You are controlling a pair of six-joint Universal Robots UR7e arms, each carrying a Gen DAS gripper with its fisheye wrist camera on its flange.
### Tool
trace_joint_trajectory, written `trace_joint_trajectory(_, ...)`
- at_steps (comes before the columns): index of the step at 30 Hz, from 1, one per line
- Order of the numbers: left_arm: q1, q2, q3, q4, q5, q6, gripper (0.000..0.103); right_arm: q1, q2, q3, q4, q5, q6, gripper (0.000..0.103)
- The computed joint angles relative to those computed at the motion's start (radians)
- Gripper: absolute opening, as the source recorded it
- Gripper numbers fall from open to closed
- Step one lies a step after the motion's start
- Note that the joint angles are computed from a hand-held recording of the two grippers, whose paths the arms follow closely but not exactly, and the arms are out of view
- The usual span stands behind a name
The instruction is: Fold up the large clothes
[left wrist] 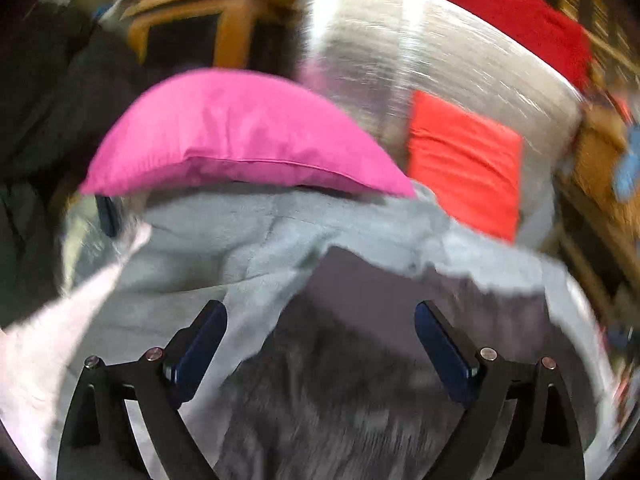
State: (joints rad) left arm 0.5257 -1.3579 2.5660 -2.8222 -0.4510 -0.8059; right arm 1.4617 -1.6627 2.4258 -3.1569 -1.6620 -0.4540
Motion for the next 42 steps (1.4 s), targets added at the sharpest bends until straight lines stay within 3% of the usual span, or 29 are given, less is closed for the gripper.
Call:
trace_joint_trajectory(4,-0.164,-0.03,0.081,0.188,-0.025,-0.16,0.095,-0.022,-0.106,0.127,-0.014,-0.049,-0.144,0.103)
trace_joint_trajectory(7,-0.235,0.067,0.069,0.21,-0.039,-0.216,0.095,0.007,-0.112,0.192,-0.079,-0.084,-0.198,0.103)
trace_joint_trajectory(10,-0.277,0.208,0.042,0.143,-0.063,-0.198,0.095,0.1,-0.016,0.243,-0.246,-0.181,-0.274,0.103)
trace_joint_trajectory(13,-0.264,0.345,-0.004,0.1,-0.057,-0.151,0.095,0.178,0.159,0.269,-0.456,-0.295,-0.372,0.103)
trace_joint_trajectory(16,-0.188,0.401,-0.067,0.166,-0.064,-0.161,0.095,0.216,0.343,0.252,-0.634,-0.413,-0.443,0.103)
trace_joint_trajectory(19,-0.081,0.418,-0.11,0.154,-0.108,-0.136,0.095,0.203,0.425,0.184,-0.61,-0.505,-0.408,0.102)
trace_joint_trajectory(21,-0.038,0.428,-0.126,0.139,-0.118,-0.137,0.096,0.18,0.435,0.133,-0.518,-0.542,-0.35,0.102)
trace_joint_trajectory(23,-0.01,0.436,-0.153,0.167,-0.12,-0.136,0.098,0.147,0.419,0.113,-0.462,-0.525,-0.287,0.102)
trace_joint_trajectory(25,0.01,0.437,-0.185,0.227,-0.122,-0.161,0.102,0.139,0.439,0.097,-0.482,-0.541,-0.289,0.103)
trace_joint_trajectory(29,0.023,0.39,-0.203,0.279,-0.162,-0.182,0.103,0.128,0.387,0.078,-0.365,-0.532,-0.211,0.103)
trace_joint_trajectory(35,-0.187,0.204,-0.023,0.325,-0.091,-0.321,0.103,0.036,0.079,0.187,-0.269,-0.322,-0.172,0.103)
trace_joint_trajectory(38,-0.301,0.14,0.034,0.446,-0.098,-0.443,0.103,-0.012,-0.08,0.244,-0.193,-0.243,-0.195,0.103)
trace_joint_trajectory(40,-0.327,0.155,0.044,0.44,-0.108,-0.43,0.103,-0.031,-0.171,0.284,-0.131,-0.205,-0.246,0.103)
trace_joint_trajectory(42,-0.312,0.223,0.012,0.47,-0.127,-0.41,0.103,-0.018,-0.157,0.326,-0.17,-0.214,-0.319,0.103)
